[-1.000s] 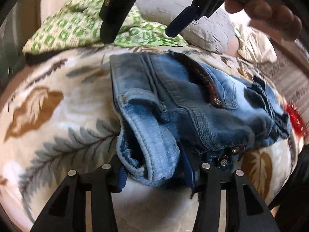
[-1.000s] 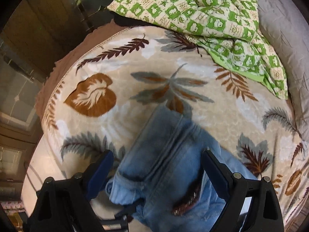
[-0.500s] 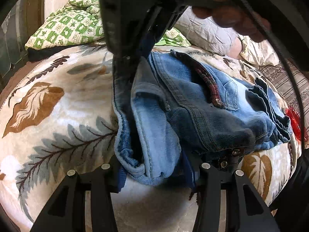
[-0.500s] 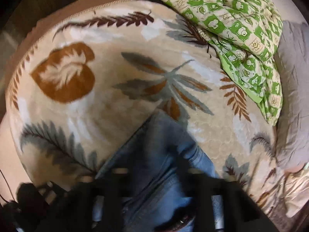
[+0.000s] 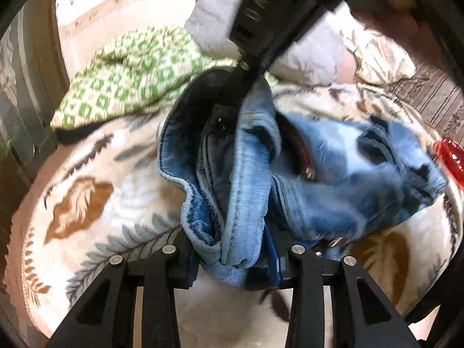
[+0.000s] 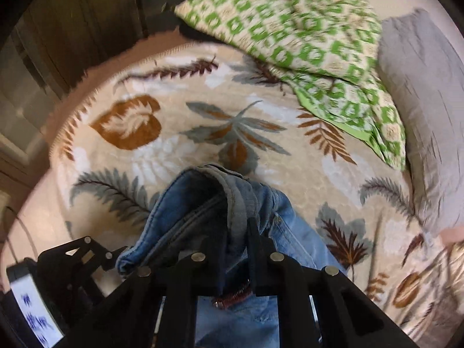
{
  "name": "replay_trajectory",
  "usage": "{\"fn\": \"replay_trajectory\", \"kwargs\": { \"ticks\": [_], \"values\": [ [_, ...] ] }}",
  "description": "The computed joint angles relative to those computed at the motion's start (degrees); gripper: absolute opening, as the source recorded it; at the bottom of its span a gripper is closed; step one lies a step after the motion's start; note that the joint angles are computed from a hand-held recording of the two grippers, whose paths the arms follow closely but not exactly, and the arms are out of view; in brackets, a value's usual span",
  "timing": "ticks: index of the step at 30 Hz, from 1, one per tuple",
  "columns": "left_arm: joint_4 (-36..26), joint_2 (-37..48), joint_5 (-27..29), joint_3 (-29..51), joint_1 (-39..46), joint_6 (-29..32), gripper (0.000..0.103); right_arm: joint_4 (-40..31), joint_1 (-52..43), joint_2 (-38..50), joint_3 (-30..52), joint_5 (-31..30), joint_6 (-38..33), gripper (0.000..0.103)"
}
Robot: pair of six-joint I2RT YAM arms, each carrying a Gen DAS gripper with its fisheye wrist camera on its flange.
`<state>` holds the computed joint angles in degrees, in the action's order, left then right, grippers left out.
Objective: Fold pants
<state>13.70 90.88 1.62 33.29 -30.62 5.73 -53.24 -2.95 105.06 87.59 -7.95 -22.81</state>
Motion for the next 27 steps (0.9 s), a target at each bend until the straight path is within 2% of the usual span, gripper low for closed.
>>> {"fn": "replay_trajectory", "kwargs": {
  "ticks": [7, 10, 14, 19, 23, 27],
  "values": [
    [-6.4, -9.3, -2.9, 3.1, -9.5, -0.9, 0.035, -2.4, -18.2, -7.9, -4.5, -19.5, -4.8, 0.012],
    [-8.5, -8.7, -4.2, 6.9, -14.7, -1.5, 0.034, -5.6, -28.8, -8.3, -4.6, -27.7, -9.7, 0.012],
    [-10.5, -3.9, -6.7, 13.1, -22.4, -2.1, 0.033, -11.0, -41.0, -4.2, -1.7, -34.4, -16.7, 0.012],
    [-13.4, 5.0, -6.4, 22.0, -30.2, -3.9, 0.032, -14.5, -52.3, 2.7, 0.6, -36.1, -23.4, 0.012],
    [-16.9, 15.1, -1.3, 30.5, -32.3, -5.9, 0.032, -15.0, -59.1, 10.6, 2.4, -35.2, -25.9, 0.012],
    [-22.9, 26.8, 6.0, 40.3, -31.1, -9.7, 0.032, -9.3, -60.9, 18.5, 2.2, -29.9, -22.6, 0.013]
  ]
}}
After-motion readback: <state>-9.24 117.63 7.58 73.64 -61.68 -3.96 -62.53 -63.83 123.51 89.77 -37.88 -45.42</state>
